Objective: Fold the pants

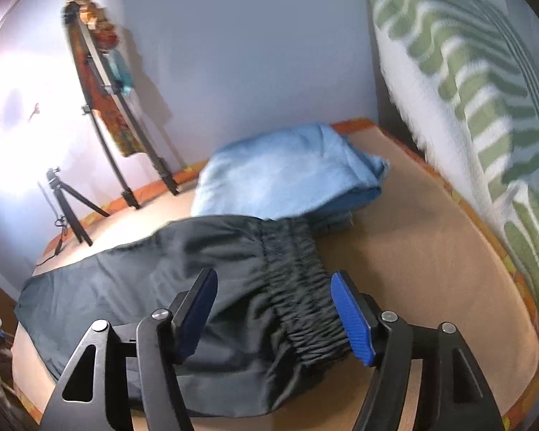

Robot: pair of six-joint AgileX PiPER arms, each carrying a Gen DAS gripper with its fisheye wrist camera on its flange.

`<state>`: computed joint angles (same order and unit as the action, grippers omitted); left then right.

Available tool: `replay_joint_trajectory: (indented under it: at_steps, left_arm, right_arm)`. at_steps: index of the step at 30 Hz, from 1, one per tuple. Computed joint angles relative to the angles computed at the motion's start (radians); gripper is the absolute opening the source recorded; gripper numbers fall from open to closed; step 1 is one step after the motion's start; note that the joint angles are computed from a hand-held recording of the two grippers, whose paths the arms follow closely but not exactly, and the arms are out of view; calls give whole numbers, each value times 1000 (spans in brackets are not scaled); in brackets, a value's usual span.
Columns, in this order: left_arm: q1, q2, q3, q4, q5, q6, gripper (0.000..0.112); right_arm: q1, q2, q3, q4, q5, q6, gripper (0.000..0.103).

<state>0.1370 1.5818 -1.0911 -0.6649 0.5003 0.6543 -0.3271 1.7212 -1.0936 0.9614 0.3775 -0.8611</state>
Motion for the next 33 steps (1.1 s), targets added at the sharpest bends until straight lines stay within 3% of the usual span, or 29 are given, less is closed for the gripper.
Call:
replay_joint_trajectory:
  at_steps: [3,8,16,26,33]
  left_arm:
    - [121,22,-17,5,0,-8,49]
    - [319,123,-113,-66,53,20,49]
    - [440,321,-299,-62,80,-48,50]
    - [527,577,-601,-62,170,-120,50]
    - [509,765,-858,0,225,-245,50]
  right_arm:
    - [52,-41,20,10,-5,-14,73]
    - [157,-75,16,-3,24,8,75]
    - [368,-53,-91,-109,22,149,80]
    - [649,165,-420,-422,81,511,80]
    - [768,397,-773,-536,241,670,80]
